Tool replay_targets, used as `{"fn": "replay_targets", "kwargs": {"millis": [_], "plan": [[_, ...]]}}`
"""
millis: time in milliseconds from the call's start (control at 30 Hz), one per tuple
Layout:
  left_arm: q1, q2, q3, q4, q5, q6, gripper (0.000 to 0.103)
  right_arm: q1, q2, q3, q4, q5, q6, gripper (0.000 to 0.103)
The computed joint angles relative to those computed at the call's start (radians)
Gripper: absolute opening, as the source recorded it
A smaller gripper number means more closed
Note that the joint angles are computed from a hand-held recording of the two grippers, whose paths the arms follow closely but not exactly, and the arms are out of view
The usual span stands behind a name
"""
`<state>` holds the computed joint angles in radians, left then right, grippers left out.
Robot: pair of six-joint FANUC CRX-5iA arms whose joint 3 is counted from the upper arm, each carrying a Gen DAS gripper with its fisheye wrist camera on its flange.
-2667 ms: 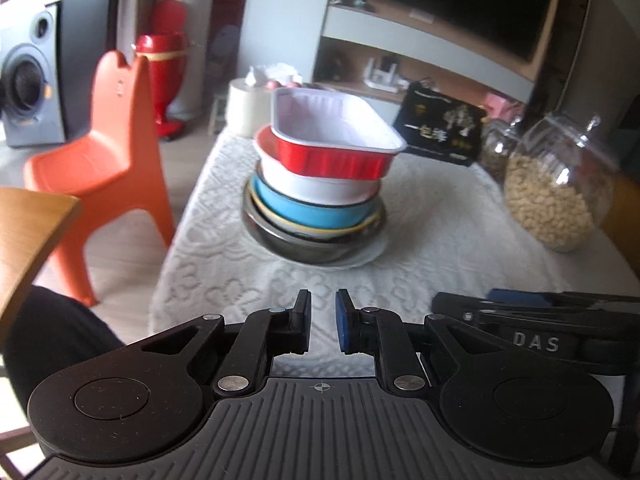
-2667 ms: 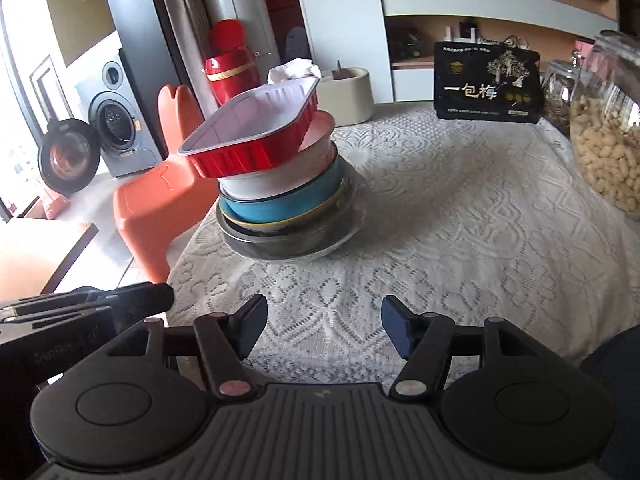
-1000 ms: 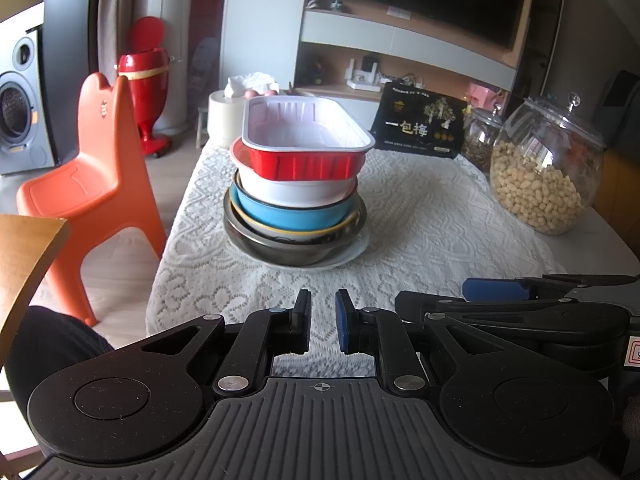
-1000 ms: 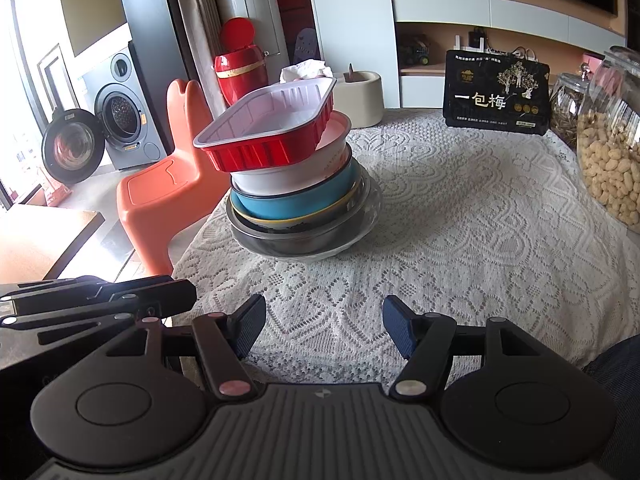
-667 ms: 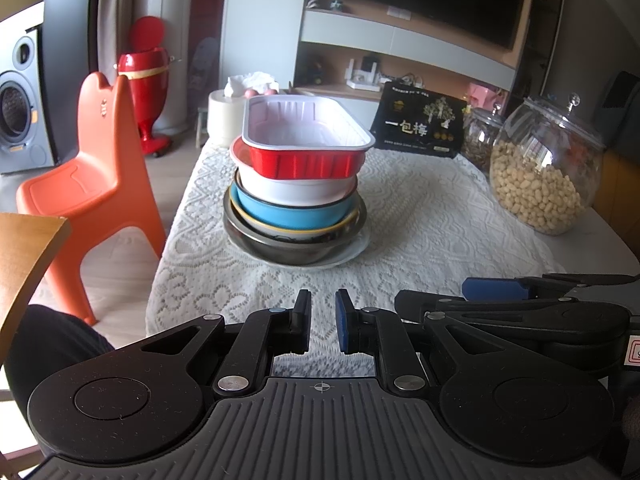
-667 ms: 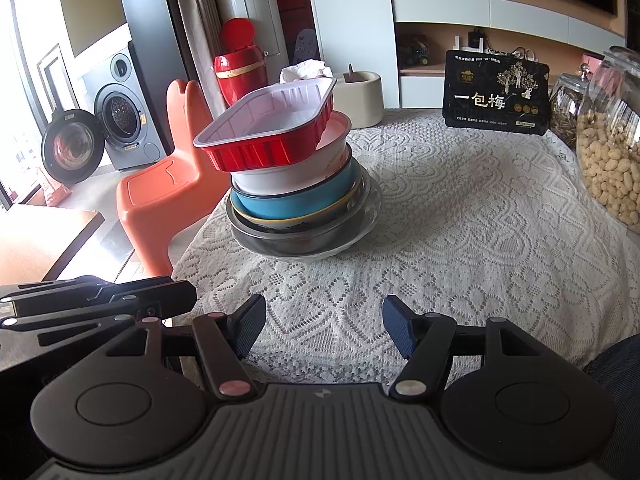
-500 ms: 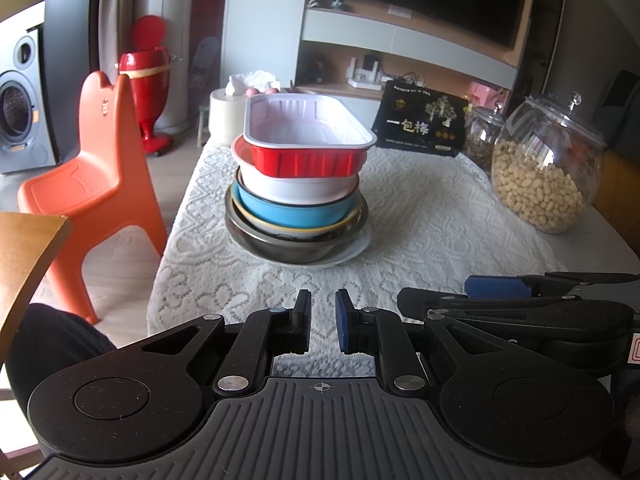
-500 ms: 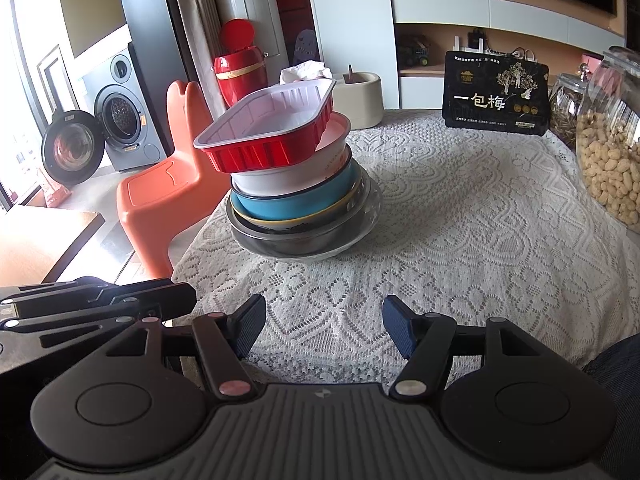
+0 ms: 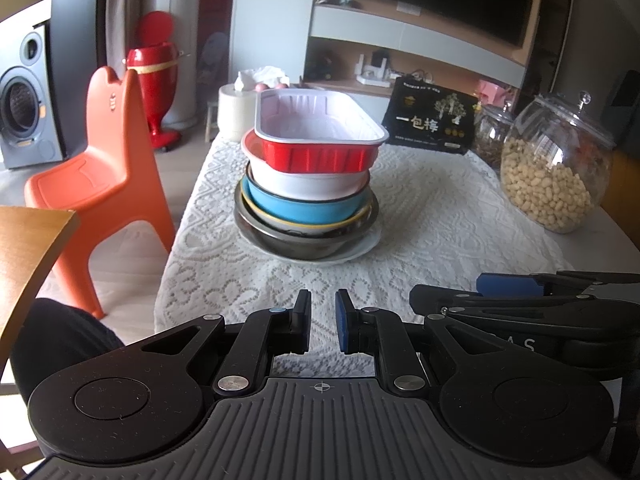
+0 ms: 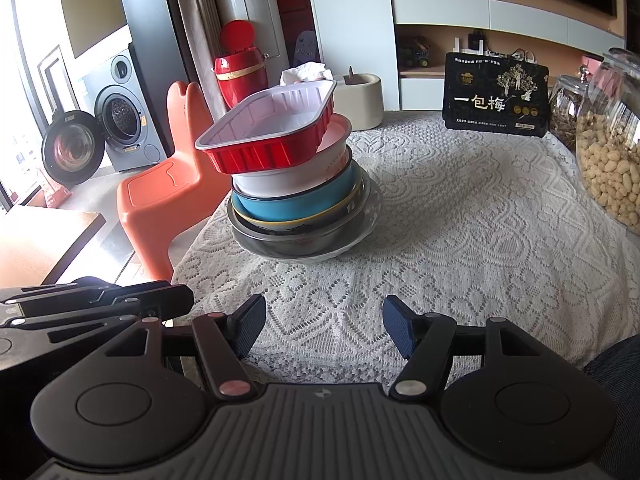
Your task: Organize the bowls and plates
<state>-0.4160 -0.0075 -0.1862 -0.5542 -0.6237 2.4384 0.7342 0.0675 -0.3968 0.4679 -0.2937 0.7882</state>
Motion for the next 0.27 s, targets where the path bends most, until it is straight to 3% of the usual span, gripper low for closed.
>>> {"fn": "replay_targets", "kwargs": {"millis": [133,267], "plan": [[-0.003,-0.013,-0.018,-0.022,0.040,0.018,0.016,0.000,0.000,0.006,-0.009,-0.001,0.013,0.065],[-0.023,0.003,0.009,-0.076,-0.003,0.071,0.016,0.001,-0.005,0.005,-0.013,0.000,0.016,0.065]]}}
